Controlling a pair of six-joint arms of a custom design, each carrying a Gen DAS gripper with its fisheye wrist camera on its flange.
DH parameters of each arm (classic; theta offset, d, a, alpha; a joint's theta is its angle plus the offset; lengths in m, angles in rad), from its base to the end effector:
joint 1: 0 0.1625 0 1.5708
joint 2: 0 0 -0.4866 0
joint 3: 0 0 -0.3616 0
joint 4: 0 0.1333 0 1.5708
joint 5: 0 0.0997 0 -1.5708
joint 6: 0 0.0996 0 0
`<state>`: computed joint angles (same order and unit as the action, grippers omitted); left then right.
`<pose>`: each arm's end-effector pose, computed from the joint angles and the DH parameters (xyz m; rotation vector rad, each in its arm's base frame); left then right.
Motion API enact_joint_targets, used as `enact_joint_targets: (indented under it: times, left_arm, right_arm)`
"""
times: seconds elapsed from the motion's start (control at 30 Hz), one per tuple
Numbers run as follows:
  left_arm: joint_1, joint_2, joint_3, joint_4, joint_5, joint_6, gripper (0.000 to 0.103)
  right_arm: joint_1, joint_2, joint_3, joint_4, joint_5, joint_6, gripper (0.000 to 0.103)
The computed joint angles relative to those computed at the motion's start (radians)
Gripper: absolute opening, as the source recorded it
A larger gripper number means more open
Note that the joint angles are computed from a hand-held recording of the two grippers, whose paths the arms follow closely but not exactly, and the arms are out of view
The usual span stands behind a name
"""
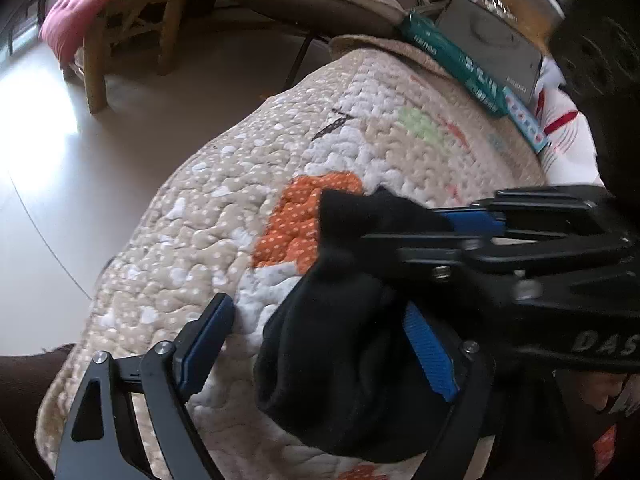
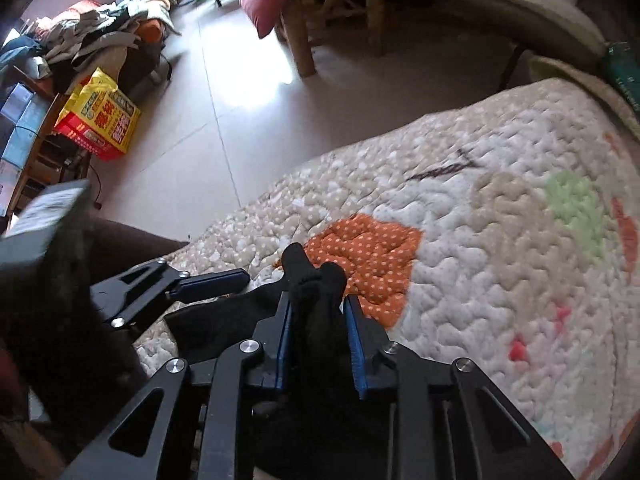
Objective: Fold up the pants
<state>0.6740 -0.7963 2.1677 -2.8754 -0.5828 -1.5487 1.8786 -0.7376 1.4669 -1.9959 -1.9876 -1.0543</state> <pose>-0.2616 -0.4860 0.0945 -0.7500 2.3581 -1.2243 0.3000 -0.6366 0.1320 1.8332 -2.1180 -0.6155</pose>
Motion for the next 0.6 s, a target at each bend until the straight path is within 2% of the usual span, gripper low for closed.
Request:
enact_joint_targets:
  times: [0.03, 0.07, 0.1, 0.13, 0.2, 0.27, 0.43, 0.6]
  left_arm:
    - [0.000, 0.002, 0.005, -0.038, -0.007, 0.024, 0.084]
    - [0.000, 0.003, 0.007, -0.067, -0.017, 0.055, 0.074]
    - [0.000, 0.006, 0.004, -0.096, -0.028, 0.100, 0.050]
    - [0.001, 0.013, 0.004, -0.151, -0.047, 0.159, 0.037]
    - [-0.005, 0.020, -0.006, -0.171, -0.048, 0.200, 0.021]
    - [-0.015, 0.019, -0.013, -0.168, -0.037, 0.217, 0.016]
    - [-0.030, -0.017, 0.032, -0.218, 0.005, 0.169, 0.016]
    - [-0.029, -0.082, 0.071, -0.146, 0.059, 0.062, 0.016]
  right_arm:
    - [-0.001, -0.009, -0.007, 0.003, 0.006, -0.002, 0.026]
    - [0.000, -0.015, -0.007, -0.004, 0.010, -0.003, 0.026]
    - [0.000, -0.021, -0.010, -0.013, 0.016, -0.001, 0.026]
    - [0.002, -0.019, -0.023, -0.006, 0.021, 0.007, 0.026]
    - [0.005, -0.023, -0.033, 0.000, 0.025, 0.014, 0.026]
    - [0.008, -0.030, -0.026, -0.020, 0.020, 0.009, 0.026]
    - [0.024, -0.028, -0.022, -0.067, 0.047, 0.043, 0.026]
    - [0.053, -0.005, -0.024, -0.087, 0.084, 0.074, 0.026]
